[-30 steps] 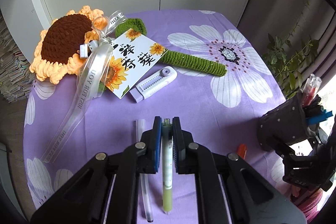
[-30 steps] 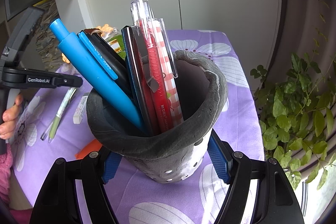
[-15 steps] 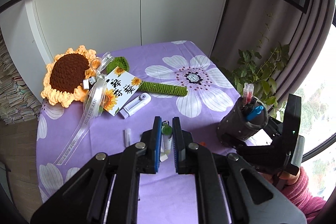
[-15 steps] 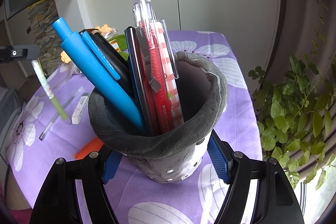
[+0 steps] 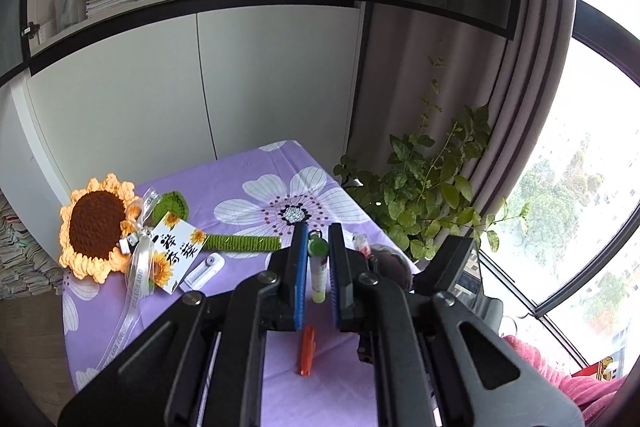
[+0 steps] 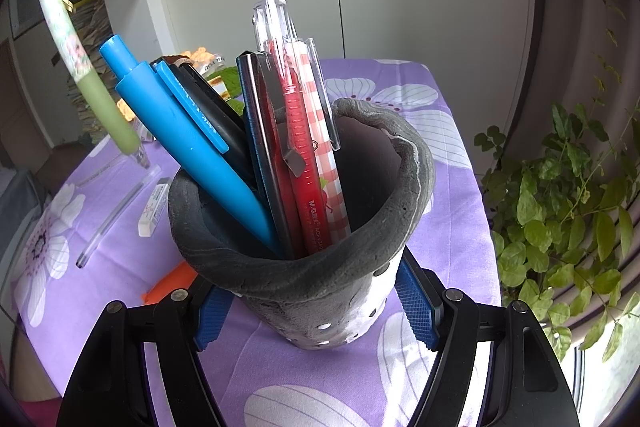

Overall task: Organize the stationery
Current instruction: 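Insert the highlighter into the gray cup with the left tool and release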

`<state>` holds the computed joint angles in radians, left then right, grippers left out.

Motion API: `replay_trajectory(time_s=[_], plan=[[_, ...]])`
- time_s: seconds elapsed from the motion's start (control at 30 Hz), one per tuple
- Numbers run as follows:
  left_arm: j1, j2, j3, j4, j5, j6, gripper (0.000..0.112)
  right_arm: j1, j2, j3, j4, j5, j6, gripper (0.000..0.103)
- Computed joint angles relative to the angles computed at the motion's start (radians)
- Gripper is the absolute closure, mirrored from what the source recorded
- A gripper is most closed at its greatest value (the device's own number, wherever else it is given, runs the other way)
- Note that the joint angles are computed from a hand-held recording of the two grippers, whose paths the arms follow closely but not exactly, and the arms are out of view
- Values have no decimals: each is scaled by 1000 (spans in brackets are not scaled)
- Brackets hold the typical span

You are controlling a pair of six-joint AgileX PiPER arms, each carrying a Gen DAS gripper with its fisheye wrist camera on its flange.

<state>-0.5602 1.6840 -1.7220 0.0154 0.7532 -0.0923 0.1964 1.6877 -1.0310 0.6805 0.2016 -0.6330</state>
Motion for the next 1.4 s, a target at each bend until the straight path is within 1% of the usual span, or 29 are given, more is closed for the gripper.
replay_trajectory(time_s=[0.2,0.3,0.5,0.87,1.17,1.3,1.4], plan=[[-55,-5,-76,-3,-10,32,105,0,0,0,1,0,-1,29],[-81,11,-112,-12,-1,52,105,0,0,0,1,0,-1,29],[-102,86,-185,-20,42,69,105,0,0,0,2,0,-2,29],[-64,215,-280,-78,129,80,105,-1,1,-1,7,1,-7,29],[-58,273,-278,-85,171,81,104,0,3,-3,7,0,-5,29],[-46,268,-240,-91,151,75,104,0,3,-3,7,0,-6,29],[-22,237,-194,-106,131,74,97,1,4,-4,1,-1,1,29]])
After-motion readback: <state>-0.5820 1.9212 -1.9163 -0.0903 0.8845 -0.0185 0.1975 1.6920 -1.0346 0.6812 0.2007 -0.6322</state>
